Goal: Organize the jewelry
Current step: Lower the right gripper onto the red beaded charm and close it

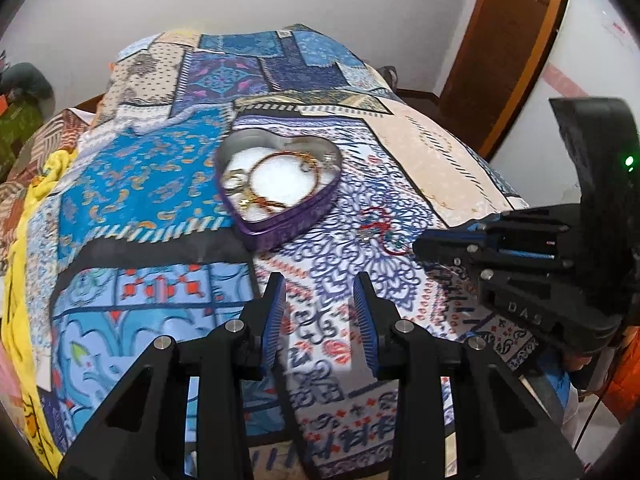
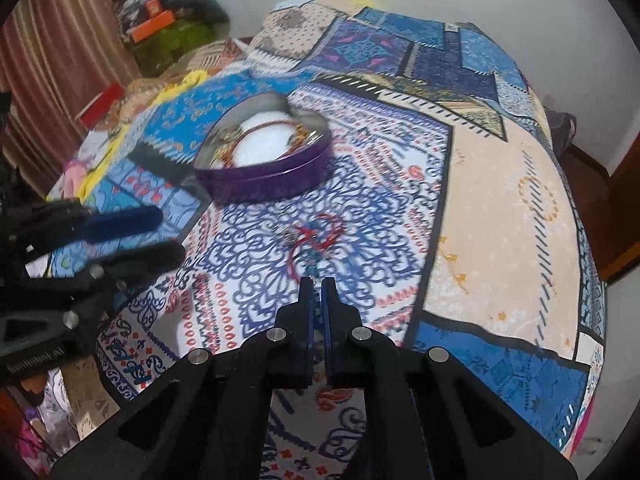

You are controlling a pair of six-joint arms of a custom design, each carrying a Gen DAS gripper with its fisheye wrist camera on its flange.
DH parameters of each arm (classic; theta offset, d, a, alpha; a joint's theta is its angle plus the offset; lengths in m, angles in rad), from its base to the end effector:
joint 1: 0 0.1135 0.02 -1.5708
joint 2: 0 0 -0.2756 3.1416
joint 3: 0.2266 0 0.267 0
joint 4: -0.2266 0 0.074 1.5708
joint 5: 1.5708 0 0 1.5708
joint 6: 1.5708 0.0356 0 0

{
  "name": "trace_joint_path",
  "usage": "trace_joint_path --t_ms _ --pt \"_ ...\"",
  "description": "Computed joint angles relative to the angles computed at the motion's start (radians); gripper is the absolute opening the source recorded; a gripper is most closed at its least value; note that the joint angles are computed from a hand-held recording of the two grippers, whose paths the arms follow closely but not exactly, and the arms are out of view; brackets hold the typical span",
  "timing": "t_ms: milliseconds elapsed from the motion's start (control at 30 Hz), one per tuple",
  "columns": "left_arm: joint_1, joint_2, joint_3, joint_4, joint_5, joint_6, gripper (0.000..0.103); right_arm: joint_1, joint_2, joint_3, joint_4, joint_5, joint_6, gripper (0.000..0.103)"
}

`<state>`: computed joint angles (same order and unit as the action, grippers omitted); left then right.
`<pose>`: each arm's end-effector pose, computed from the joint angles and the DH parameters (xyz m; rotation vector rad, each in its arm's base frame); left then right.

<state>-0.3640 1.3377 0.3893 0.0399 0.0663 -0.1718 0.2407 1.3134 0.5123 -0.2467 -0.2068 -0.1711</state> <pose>0.2086 -0.0820 0.1189 0.2685 2.4883 -0.3078 0.2200 0.0615 0.1406 -0.6048 2.5413 0.2951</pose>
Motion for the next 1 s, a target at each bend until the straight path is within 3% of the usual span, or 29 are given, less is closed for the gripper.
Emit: trace_joint_path --t_ms 233,300,433,767,867,1000 --pt "-0.035 0.145 0.073 0.046 0.042 -0.017 0.034 -0.122 0.0 0.021 -0.04 -0.045 -0.07 0.004" --pt "-0.036 0.181 0.089 0.062 0.061 -0.019 0.023 -0.18 0.019 0.038 -0.07 -0.099 -0.09 0.004" --pt "-0.045 0.244 0.132 0.071 0.063 -0.024 0.021 -0.231 0.036 0.043 -0.078 -0.1 -0.106 0.01" --pt "-0.056 0.341 0.211 0.073 0.023 -0.047 0.02 -0.241 0.025 0.028 -0.086 -0.119 -0.142 0.014" --pt "-0.062 0.347 0.206 0.087 -0.007 -0.056 0.009 -0.233 0.022 0.03 -0.087 -0.121 -0.14 0.014" --pt "-0.048 0.317 0.18 0.098 0.009 -0.064 0.009 -0.211 0.016 0.041 -0.094 -0.134 -0.123 0.014"
